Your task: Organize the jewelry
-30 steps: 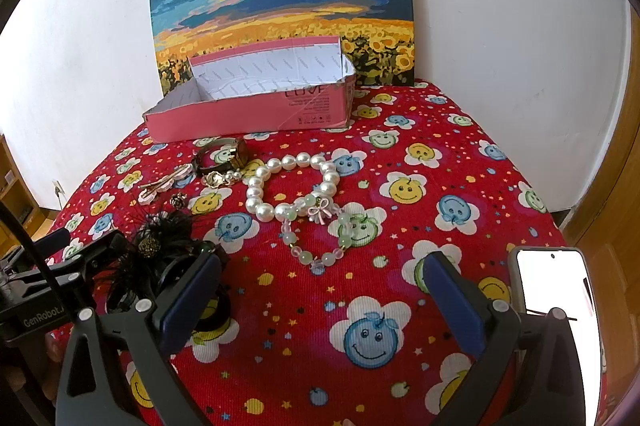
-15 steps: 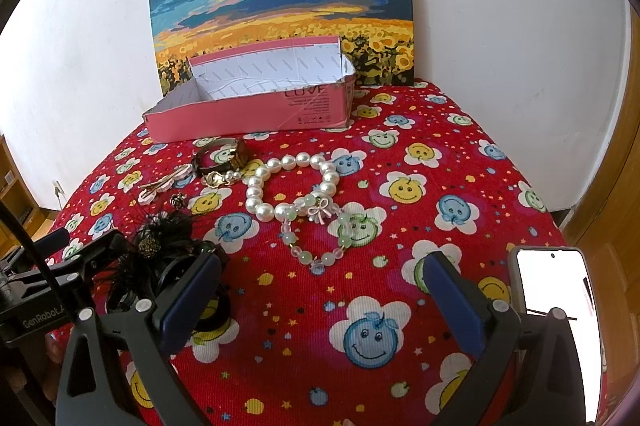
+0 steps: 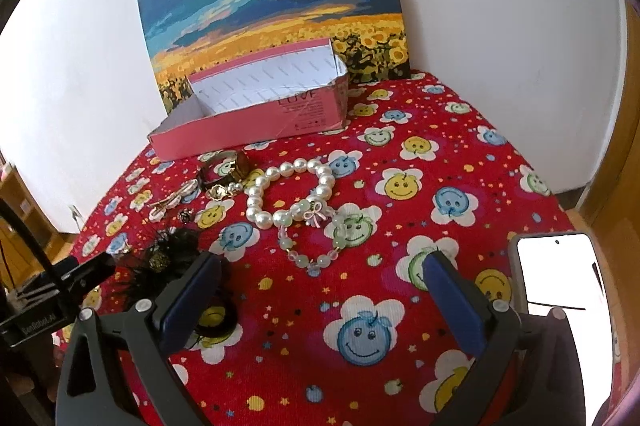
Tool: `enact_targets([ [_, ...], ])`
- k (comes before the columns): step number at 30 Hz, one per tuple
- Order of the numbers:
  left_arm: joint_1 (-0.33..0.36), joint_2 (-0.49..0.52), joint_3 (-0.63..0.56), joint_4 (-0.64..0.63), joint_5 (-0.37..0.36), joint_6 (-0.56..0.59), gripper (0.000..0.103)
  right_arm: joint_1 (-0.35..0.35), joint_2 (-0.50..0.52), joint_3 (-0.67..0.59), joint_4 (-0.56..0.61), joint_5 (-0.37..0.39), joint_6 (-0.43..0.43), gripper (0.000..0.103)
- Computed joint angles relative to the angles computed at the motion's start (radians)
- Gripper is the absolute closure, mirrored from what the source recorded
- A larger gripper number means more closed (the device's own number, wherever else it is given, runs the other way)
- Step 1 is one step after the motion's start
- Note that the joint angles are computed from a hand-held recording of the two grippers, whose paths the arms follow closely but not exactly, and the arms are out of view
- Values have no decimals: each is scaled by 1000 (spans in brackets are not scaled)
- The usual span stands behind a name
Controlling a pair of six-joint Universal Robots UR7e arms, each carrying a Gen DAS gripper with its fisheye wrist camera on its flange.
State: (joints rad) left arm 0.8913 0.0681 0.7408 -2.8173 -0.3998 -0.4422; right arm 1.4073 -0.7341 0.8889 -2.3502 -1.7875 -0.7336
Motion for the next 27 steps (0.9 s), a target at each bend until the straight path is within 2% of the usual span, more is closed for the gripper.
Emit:
enact_targets([
  [6, -1, -48, 66, 111, -8, -65, 4, 0, -3, -16, 43, 3, 3, 0],
  [15, 1, -70, 112, 133, -16, -123, 5, 8, -32, 18, 58, -16, -6, 0],
  [17, 2, -69, 111, 139, -15, -121, 6, 9, -39, 20, 79, -10, -2, 0],
  [20, 3, -70, 109, 146, -22, -103, 11, 16, -33, 15, 92, -38, -3, 0],
  [24, 6, -79, 115, 234, 2, -162, 16, 20, -28, 4, 124, -49, 5, 0],
  [27, 10, -92, 136, 216, -4, -151, 21, 22, -34, 13, 121, -46, -5, 0],
])
